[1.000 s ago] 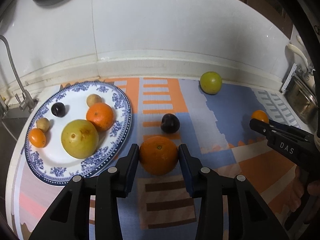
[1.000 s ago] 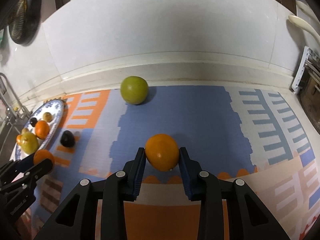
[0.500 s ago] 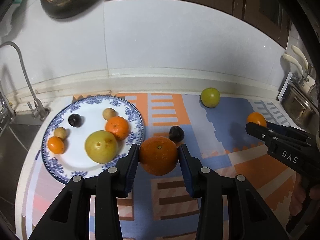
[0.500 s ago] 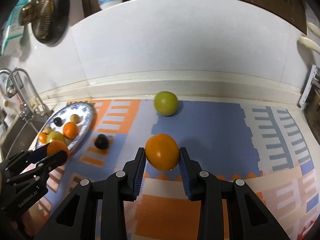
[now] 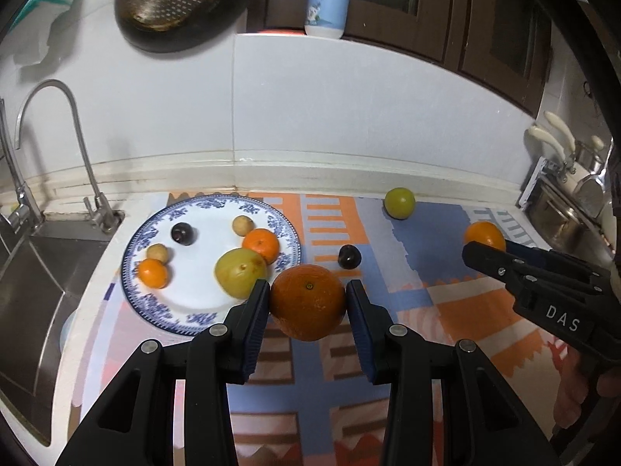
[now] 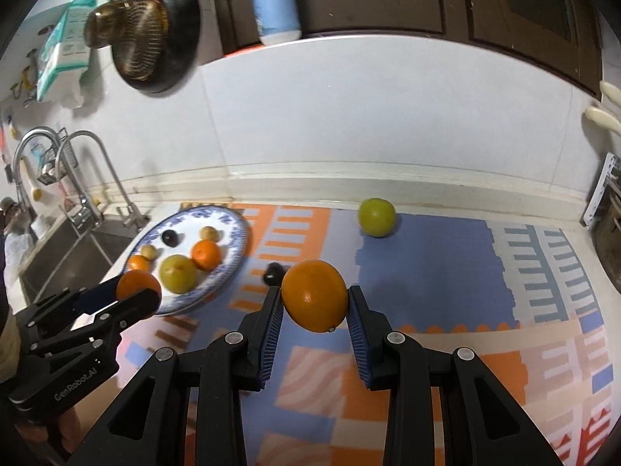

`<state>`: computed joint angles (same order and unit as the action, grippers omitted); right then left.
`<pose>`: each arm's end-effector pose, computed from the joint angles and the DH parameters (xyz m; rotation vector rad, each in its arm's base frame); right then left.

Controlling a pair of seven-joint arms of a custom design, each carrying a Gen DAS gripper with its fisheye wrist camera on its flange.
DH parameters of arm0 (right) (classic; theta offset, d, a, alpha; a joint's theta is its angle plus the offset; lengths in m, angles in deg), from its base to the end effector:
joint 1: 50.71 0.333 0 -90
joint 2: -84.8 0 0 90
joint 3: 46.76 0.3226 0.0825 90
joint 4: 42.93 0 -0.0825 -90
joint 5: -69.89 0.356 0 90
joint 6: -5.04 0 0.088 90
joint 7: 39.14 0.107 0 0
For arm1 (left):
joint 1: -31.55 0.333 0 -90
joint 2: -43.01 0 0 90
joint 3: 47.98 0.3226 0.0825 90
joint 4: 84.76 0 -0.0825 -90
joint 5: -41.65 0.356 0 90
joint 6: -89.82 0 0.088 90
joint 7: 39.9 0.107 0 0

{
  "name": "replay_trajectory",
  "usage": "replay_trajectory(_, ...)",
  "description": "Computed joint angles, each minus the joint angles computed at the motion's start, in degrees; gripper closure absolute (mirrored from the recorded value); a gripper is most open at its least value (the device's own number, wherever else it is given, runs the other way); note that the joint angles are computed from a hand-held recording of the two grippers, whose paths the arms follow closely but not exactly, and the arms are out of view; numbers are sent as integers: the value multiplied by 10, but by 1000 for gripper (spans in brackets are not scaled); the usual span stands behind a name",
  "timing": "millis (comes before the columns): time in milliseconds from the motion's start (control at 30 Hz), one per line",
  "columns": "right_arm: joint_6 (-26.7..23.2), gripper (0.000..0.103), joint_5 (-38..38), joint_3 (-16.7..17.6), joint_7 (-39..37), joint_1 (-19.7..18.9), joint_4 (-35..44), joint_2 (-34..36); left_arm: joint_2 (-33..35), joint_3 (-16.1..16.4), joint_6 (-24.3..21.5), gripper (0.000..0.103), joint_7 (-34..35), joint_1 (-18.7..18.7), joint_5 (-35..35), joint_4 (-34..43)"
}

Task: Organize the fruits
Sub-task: 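Carry both oranges onto the plate and open both grippers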

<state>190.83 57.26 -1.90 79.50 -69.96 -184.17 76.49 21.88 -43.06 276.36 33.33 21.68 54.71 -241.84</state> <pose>0.4323 0.2430 0.4624 -1.8098 1.4505 -0.5324 0.4009 -0.0556 0.4635 -1.7152 1.7561 -0.9233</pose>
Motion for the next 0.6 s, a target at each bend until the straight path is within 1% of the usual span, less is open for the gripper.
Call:
replay_trajectory(133, -4, 69, 20, -41, -4, 66, -10, -17, -43, 28, -7, 63, 20, -9, 5, -26)
replay_trajectory(233, -6, 69, 24, -28, 3, 70, -12, -30, -72, 51, -20, 63, 41, -19, 3, -39)
replay_trajectory(267, -6, 69, 25, -19, 6, 65, -12, -32, -80, 58, -24, 63, 50, -23, 0, -41)
replay_trajectory(400, -1, 69, 36, -7, 12, 74, -9, -37, -108, 96, -43, 63, 93, -47, -15, -49)
replay_trajectory(467, 2, 68, 38, 20, 14, 56, -2, -34, -115, 106, -49, 63, 114, -51, -25, -50)
replay_trajectory(500, 2, 69, 39, 39, 18, 42, 2, -35, -120, 119, -53, 63, 129, -61, -30, -50)
replay_trajectory(567, 3, 68, 39, 59, 17, 30, 8, -34, -126, 128, -57, 63, 150, -64, -41, -49)
replay_trajectory(600, 2, 69, 38, 82, 22, 11, 14, -34, -127, 128, -57, 63, 159, -62, -46, -49)
